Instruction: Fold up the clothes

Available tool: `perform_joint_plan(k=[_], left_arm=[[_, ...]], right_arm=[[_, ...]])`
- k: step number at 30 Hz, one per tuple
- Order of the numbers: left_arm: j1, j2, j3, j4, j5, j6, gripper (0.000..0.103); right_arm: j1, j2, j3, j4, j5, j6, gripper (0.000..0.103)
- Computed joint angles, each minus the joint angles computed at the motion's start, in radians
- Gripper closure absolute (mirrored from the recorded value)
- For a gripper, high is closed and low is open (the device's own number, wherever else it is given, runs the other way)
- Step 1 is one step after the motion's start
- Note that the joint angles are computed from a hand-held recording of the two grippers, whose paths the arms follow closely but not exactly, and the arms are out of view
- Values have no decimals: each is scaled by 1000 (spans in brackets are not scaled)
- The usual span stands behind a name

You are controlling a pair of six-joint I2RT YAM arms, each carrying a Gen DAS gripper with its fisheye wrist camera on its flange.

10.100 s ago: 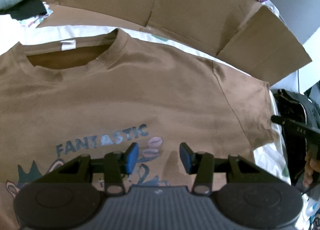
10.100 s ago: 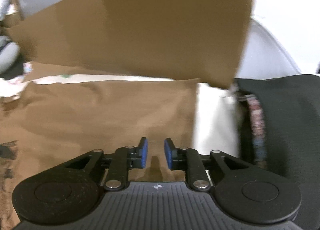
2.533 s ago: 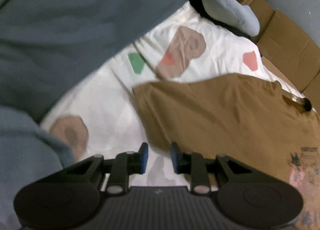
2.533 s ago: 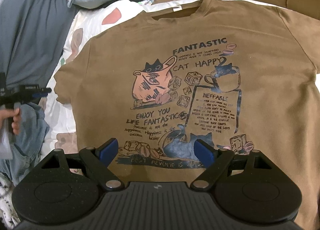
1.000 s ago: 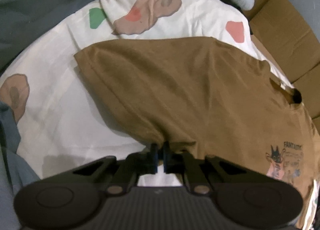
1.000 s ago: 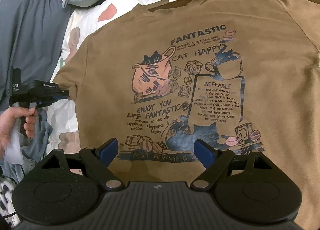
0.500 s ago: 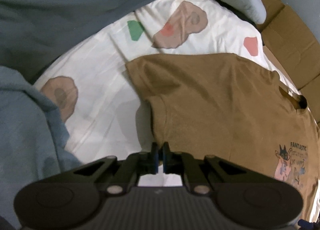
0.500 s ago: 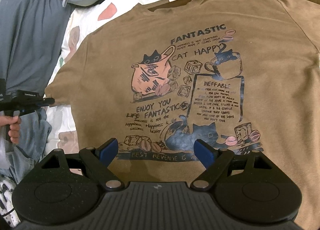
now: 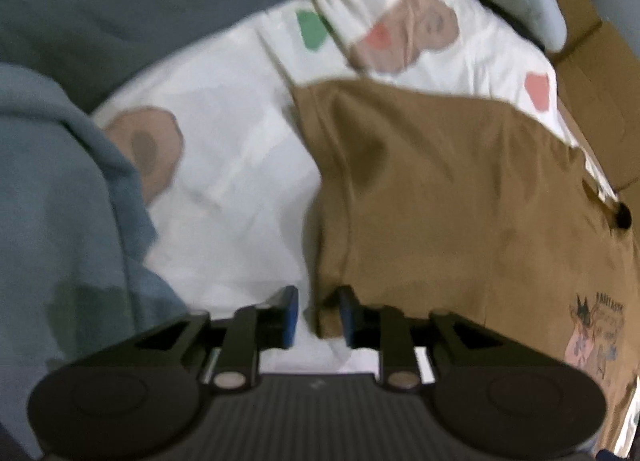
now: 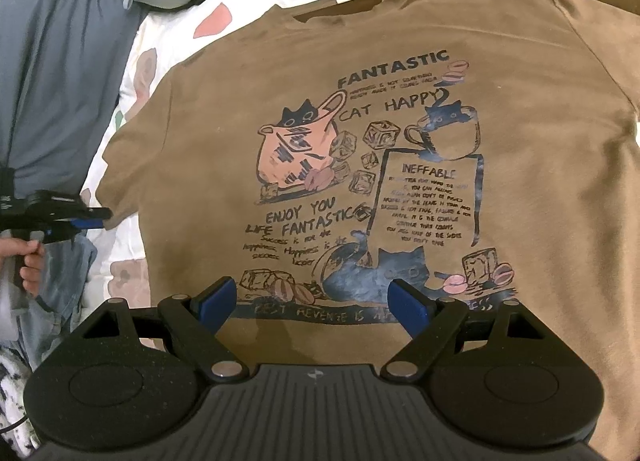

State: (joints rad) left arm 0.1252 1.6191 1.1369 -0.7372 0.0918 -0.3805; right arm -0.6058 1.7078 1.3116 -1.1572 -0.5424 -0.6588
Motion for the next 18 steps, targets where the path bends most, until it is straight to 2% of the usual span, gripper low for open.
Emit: perform_joint_plan(k=[4,7,12,18], left_arm=[[31,4,52,-2,-13,16,78],[30,32,102,14,-36,50,73],[20,98,181,20,-72,59,72],[44,175,204,126,-82,63,72]], right_arm=[[5,-3,-7,5,0,4,16],[9,-8,-13,4,-1,-4,16],[13,-16,-23,10,1,-1,16],[11,-23,-24,21,-17,-2,16]])
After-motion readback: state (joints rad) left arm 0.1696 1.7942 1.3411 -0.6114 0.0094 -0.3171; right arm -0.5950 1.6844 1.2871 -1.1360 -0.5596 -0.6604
